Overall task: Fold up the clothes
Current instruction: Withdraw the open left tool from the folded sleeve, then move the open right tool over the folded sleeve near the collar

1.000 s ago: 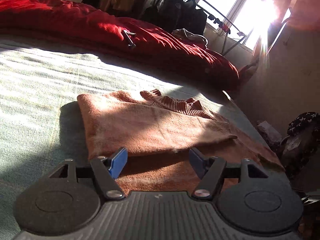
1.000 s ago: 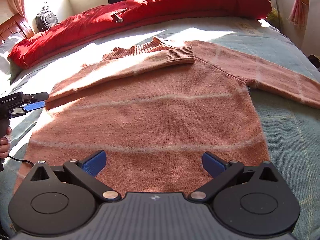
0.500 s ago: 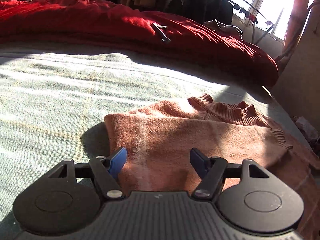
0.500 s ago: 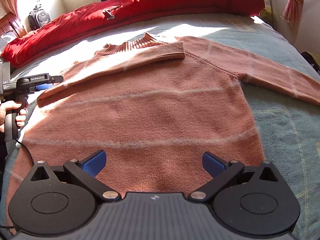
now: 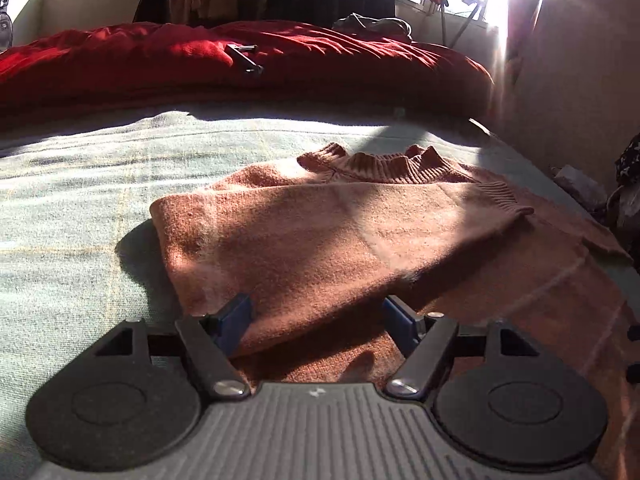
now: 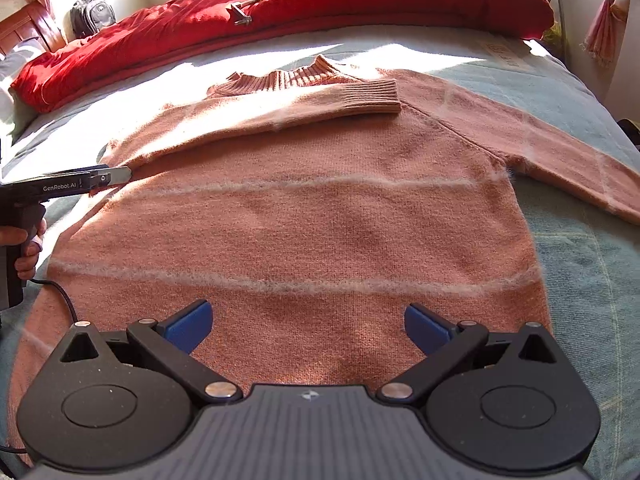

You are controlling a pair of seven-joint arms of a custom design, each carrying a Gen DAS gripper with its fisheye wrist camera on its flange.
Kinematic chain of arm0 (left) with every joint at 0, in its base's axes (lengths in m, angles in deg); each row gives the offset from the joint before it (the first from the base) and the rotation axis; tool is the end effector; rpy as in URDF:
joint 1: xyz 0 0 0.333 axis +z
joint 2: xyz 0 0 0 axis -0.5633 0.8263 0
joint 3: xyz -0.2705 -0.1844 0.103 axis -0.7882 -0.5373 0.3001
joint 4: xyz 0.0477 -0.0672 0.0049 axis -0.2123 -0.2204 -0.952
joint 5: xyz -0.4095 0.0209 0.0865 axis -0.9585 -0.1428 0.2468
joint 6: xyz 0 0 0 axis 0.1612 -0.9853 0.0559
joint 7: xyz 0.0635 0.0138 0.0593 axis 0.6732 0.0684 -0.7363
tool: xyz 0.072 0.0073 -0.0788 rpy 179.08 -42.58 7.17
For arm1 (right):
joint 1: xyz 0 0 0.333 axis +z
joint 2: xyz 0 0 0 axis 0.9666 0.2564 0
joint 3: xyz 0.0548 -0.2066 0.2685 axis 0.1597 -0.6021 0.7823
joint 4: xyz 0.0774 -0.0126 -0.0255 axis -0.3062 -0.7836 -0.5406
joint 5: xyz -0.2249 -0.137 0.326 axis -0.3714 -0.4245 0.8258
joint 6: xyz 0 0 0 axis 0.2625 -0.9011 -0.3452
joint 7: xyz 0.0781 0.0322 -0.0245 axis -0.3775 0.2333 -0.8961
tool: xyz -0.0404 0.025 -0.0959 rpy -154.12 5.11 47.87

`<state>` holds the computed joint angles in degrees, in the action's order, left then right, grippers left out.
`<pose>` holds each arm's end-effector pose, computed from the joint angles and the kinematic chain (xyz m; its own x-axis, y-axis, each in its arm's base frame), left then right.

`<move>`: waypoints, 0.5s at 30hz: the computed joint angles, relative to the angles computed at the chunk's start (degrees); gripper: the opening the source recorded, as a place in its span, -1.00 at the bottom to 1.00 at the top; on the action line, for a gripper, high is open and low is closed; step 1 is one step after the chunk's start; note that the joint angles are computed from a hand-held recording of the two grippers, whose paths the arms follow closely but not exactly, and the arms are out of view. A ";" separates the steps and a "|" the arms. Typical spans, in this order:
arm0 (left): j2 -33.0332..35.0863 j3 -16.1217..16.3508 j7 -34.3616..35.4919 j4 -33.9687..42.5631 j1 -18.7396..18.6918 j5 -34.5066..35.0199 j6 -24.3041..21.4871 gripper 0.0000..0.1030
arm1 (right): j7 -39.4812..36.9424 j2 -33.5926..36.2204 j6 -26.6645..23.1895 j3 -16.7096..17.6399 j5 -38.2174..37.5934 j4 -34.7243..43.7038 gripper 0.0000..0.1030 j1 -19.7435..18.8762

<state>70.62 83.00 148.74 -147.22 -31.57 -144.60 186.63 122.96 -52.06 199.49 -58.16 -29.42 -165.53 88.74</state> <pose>0.5916 0.0197 0.4869 -0.3353 -0.9136 0.2301 -0.6708 0.0600 -0.7392 0.5123 0.1410 0.5176 0.1349 -0.9808 -0.1411 -0.8341 -0.0355 -0.5505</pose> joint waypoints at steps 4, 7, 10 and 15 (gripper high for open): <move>-0.38 0.53 2.90 0.67 0.29 -3.42 -4.87 0.44 | 1.28 -0.46 0.11 0.22 -0.37 -0.53 1.00 -0.33; 0.95 -0.21 -0.80 0.30 0.17 1.36 -3.29 0.43 | 1.68 -0.72 -0.03 0.52 -1.15 -0.52 1.00 -0.34; -0.42 -0.17 1.78 -0.48 0.17 -1.53 -3.11 0.43 | 2.10 -0.83 -0.40 0.79 -2.21 -0.31 1.00 -0.45; -1.47 0.60 6.43 -1.00 -0.27 -5.15 -4.18 0.56 | 1.13 0.10 -0.05 0.21 -2.01 1.06 1.00 0.00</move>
<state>69.16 83.60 155.17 -148.22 -31.84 -149.75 182.45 124.09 -51.97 199.44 -57.94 -31.42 -164.47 88.74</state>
